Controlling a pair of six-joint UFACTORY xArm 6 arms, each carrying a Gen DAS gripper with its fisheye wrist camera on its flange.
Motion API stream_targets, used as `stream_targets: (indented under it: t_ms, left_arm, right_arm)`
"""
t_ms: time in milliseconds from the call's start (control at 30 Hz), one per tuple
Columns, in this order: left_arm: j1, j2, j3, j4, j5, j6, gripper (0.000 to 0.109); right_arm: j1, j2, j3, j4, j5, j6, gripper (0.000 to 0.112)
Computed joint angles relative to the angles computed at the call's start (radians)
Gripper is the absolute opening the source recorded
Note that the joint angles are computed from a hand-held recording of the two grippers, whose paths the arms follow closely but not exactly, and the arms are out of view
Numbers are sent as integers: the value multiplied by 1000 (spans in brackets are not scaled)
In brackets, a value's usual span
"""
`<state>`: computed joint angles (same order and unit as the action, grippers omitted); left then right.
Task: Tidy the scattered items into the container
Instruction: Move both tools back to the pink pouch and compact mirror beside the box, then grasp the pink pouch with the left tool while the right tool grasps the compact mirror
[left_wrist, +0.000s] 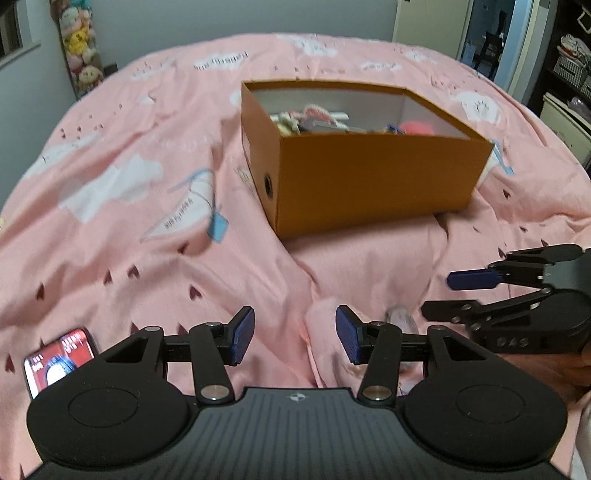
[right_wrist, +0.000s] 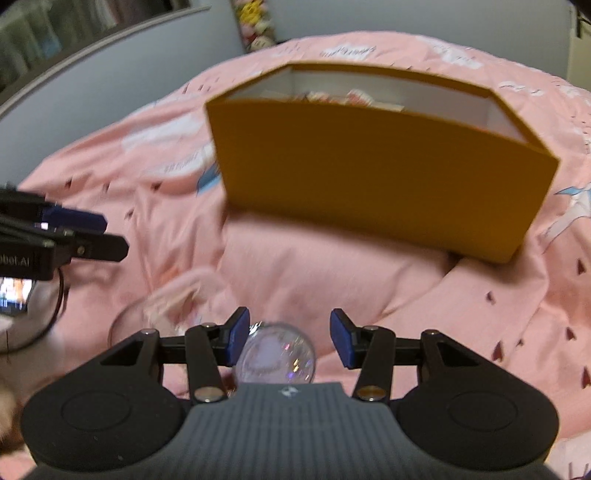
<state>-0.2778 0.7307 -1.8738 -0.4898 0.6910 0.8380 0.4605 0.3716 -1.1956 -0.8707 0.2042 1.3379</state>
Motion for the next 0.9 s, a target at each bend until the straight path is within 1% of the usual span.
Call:
stream_targets:
  t_ms: [100,133,200,267,433,533,633,733,800,900]
  left_arm:
    - [6,20,-43,20,96,-26,57]
    - [8,31,-66,30,137,-38,57]
    - [11,51,-101,51,191,-78,57]
    - [11,63,-117,79,215,-114,57]
    - [3,77,-130,141,244,-172,57]
    - [3,89,-139,161,253,-199,57]
    - [2,92,-138,171,252,-208,57]
    - [-3,85,-122,181,237,-208,57]
    - [-6,84,-116,185,231,-209,57]
    - [-7,82,-112,184,227,-214,57]
  right_arm:
    - [13,28,-10,136,-10,-146,52]
    - [19,39,-14,195,-10,-209,52]
    - [29,56,-18,319,-10,-328,52]
    - [41,75,-24,466,-9,-466,52]
    - [57,99,-39,617,2,-619,54]
    - [65,113,-55,660,20,-677,55]
    - [67,128,-73,639,39,-670,55]
    - [69,149,-96,653,66,-690,56]
    - [70,161,-112,623,87,-670,58]
    - [69,167,-120,597,93,-655,59]
